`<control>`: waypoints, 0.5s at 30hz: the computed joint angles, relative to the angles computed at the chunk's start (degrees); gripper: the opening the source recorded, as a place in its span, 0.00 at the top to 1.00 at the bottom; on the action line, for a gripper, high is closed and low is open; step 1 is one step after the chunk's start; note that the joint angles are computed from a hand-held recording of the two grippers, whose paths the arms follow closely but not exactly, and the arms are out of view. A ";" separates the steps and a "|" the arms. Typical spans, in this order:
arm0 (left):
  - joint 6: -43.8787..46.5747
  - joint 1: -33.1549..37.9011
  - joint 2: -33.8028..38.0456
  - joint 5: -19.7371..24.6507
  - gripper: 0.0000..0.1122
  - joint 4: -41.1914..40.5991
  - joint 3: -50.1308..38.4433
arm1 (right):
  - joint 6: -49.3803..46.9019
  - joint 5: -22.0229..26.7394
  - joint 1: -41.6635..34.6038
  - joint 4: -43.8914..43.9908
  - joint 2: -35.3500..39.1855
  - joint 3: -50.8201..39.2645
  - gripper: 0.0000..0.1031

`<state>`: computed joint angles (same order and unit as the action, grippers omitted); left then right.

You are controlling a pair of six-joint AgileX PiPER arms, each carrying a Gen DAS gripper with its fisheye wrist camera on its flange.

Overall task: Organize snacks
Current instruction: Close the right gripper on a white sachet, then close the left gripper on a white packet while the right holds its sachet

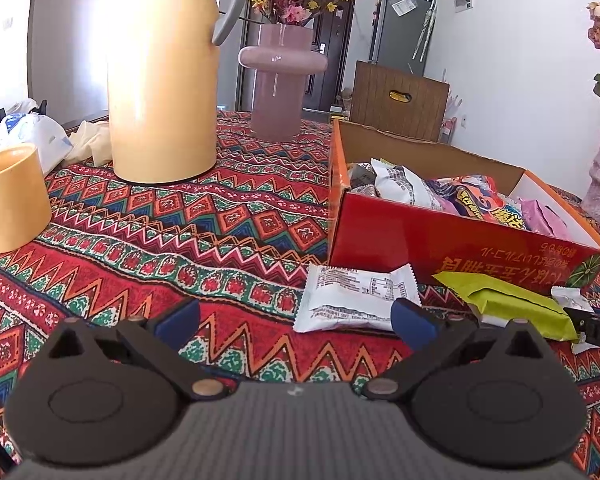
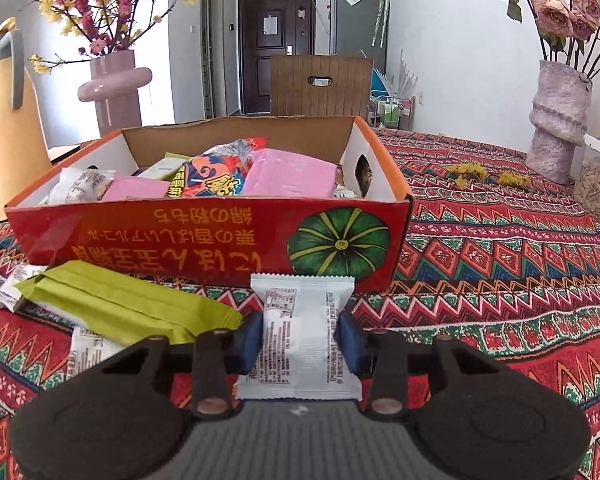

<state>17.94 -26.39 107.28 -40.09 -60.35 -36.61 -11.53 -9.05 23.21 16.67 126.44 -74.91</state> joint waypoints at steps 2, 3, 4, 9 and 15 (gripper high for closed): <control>0.11 -0.09 0.06 -0.07 0.08 -0.25 -0.03 | 2.67 -1.79 -0.08 -1.85 -0.50 1.25 0.63; 0.18 -0.02 0.13 -0.06 0.08 -0.24 -0.08 | 3.99 -3.52 -0.11 -2.67 -0.95 2.42 0.63; 0.30 -0.03 0.15 -0.06 0.08 -0.32 -0.12 | 4.56 -5.54 -0.09 -2.73 -1.44 3.69 0.63; 1.76 -0.17 0.35 0.23 0.08 -1.63 -0.59 | 8.80 -12.40 -0.37 -5.18 -3.41 8.45 0.63; 4.01 -0.47 0.94 0.09 0.08 -3.95 -1.46 | 11.54 -14.36 -0.77 -7.96 -3.86 9.72 0.63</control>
